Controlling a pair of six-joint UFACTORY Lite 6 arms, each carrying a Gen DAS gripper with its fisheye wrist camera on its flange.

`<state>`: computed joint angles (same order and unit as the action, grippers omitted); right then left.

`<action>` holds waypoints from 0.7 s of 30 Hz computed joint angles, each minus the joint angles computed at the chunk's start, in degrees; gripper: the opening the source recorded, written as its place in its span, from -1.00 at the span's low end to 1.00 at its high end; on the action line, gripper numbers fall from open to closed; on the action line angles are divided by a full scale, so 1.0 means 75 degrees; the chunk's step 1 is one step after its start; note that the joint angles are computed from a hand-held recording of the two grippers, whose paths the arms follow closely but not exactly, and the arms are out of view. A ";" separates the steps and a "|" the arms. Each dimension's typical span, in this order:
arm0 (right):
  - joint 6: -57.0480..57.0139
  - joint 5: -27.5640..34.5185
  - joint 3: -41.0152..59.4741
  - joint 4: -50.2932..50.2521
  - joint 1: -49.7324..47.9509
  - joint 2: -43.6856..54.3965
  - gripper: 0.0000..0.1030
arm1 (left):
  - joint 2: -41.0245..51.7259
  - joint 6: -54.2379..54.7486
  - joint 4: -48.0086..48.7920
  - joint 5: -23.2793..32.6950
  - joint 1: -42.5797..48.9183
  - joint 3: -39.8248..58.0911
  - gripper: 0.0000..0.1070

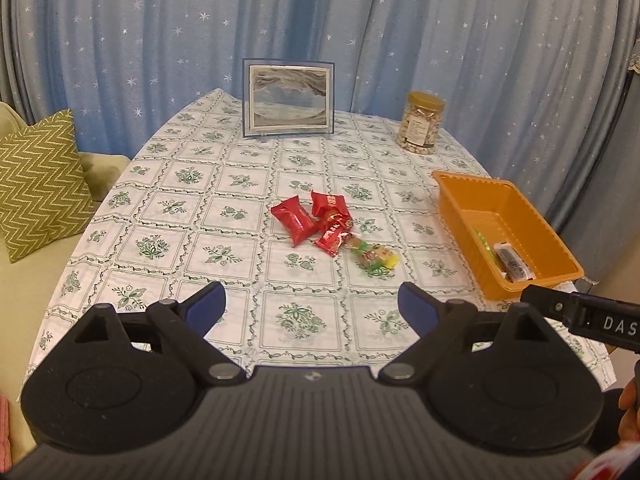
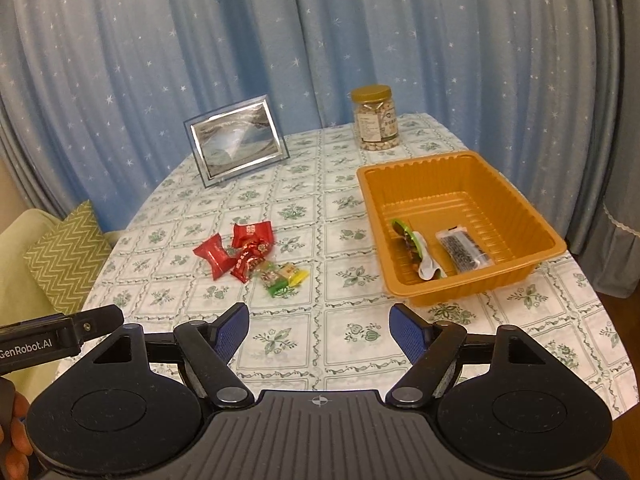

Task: Organize snacks
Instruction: 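Withdraw both tools from the tray back toward the snack pile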

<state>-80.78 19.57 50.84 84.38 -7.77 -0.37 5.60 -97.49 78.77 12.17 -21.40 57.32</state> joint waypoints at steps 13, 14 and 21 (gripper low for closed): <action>-0.2019 -0.0306 0.1257 0.1978 0.0654 0.2401 0.14 | 0.2008 -0.2987 0.3329 -0.0546 0.0629 0.1178 0.68; -0.2106 -0.0325 0.1493 0.2058 0.0710 0.2686 0.08 | 0.2251 -0.3304 0.3675 -0.0617 0.0700 0.1361 0.64; -0.1929 -0.0370 0.3621 0.1699 0.1012 0.4835 -0.10 | 0.3954 -0.2052 0.2635 -0.0907 0.1046 0.3082 0.56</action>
<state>-95.25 16.80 78.00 97.12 -0.18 35.90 35.25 -112.88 98.53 5.36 -13.55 80.43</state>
